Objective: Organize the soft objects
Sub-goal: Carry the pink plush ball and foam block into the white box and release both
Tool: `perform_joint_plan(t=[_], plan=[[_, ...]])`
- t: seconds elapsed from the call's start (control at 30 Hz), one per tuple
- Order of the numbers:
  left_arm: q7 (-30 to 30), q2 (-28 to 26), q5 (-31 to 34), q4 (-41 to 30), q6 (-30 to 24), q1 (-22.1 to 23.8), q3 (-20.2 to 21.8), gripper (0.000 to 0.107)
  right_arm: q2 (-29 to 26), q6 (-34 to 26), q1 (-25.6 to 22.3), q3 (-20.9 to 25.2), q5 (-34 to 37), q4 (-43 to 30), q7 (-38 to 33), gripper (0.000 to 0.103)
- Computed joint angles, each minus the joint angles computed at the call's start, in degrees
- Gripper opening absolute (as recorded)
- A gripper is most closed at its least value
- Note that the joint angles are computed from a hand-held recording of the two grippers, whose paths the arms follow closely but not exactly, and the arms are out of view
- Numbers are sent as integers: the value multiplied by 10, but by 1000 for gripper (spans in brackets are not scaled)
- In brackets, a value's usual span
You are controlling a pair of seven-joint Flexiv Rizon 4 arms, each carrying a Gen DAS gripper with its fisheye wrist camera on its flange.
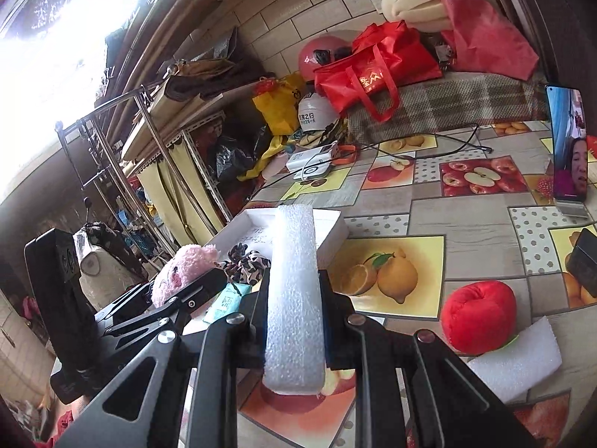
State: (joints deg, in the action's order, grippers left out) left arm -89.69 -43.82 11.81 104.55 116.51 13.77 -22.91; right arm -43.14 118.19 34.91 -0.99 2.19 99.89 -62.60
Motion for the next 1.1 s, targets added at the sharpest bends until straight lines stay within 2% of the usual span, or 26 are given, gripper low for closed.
perform_joint_plan(t=[0.13,0.2,0.33,0.5,0.6,0.67,0.73,0.8,0.83,0.87,1.0,1.1], plan=[[-21,3,-15,0,7,22,7,62,-6,-22,-2,5,-16,-27,5,19],[-33,2,-28,1,13,22,23,62,-14,-37,-15,20,-35,-46,16,19],[-50,-7,-35,-13,-12,42,18,62,-41,-72,-44,57,-85,-95,44,19],[-17,-12,-86,-59,-59,-8,69,63,-88,-116,-66,93,-143,-174,75,19],[1,-14,-130,-72,-72,-53,119,64,-114,-140,-59,92,-160,-215,88,19],[8,-19,-168,-76,-66,-95,168,75,-129,-154,-46,78,-165,-237,94,20],[13,-29,-214,-76,-37,-141,222,103,-139,-157,-27,53,-168,-244,93,22],[18,-32,-227,-68,-11,-146,230,103,-147,-153,-24,52,-174,-246,89,64],[19,-32,-231,-62,-2,-142,227,103,-147,-138,-11,33,-163,-239,90,103],[21,-30,-238,-57,2,-141,227,103,-145,-120,11,1,-146,-229,92,103],[29,-25,-267,-45,17,-149,233,103,-133,-90,59,-63,-103,-199,75,103],[35,-19,-281,-36,28,-156,235,103,-125,-64,116,-131,-43,-173,51,103]])
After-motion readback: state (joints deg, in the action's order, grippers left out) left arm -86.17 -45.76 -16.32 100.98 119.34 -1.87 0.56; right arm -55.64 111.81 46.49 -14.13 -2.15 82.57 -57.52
